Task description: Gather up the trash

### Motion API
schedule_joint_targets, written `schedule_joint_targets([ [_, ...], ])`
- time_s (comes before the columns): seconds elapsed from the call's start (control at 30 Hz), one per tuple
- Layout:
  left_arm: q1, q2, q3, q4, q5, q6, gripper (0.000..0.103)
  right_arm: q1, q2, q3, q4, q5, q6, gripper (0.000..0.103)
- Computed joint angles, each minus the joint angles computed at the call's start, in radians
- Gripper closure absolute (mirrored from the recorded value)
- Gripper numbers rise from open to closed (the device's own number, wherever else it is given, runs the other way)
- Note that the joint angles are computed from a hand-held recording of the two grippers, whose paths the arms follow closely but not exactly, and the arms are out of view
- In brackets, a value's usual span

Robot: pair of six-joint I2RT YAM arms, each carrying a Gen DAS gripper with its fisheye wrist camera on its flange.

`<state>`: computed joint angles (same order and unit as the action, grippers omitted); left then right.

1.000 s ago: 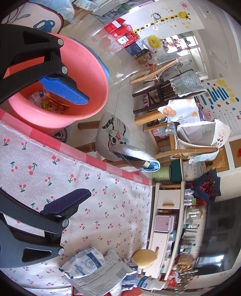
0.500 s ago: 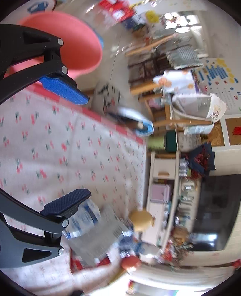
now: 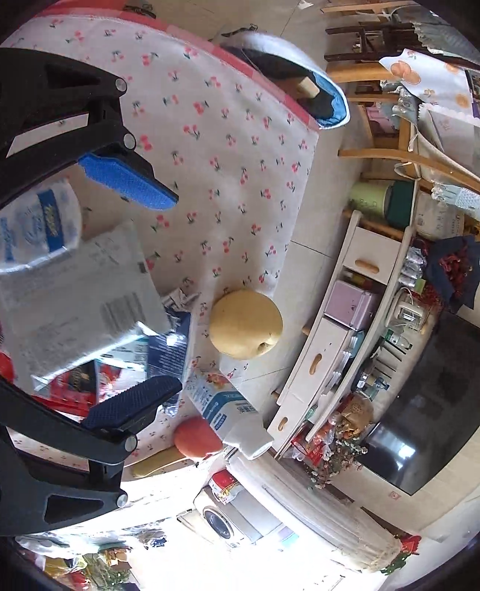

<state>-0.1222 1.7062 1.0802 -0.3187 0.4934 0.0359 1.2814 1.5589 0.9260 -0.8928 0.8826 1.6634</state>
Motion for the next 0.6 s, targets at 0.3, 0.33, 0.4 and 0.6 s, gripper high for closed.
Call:
schedule_joint_targets([
  [0.3,-0.249,0.274,0.333,-0.158,-0.329,-0.036,0.030,-0.006,-0.129,-0.110,-0.044,0.004,0.097,0.013],
  [0.33,-0.265,0.300,0.360,-0.176,-0.360,-0.033,0.032,-0.008,-0.141,-0.122,-0.048,-0.001,0.110,0.013],
  [0.4,-0.284,0.337,0.393,-0.211,-0.390,-0.015,0.035,-0.010,-0.172,-0.146,-0.047,-0.010,0.129,0.013],
  [0.6,-0.299,0.273,0.280,-0.175,-0.363,0.012,0.035,0.003,-0.218,-0.165,-0.101,-0.001,0.190,0.013],
])
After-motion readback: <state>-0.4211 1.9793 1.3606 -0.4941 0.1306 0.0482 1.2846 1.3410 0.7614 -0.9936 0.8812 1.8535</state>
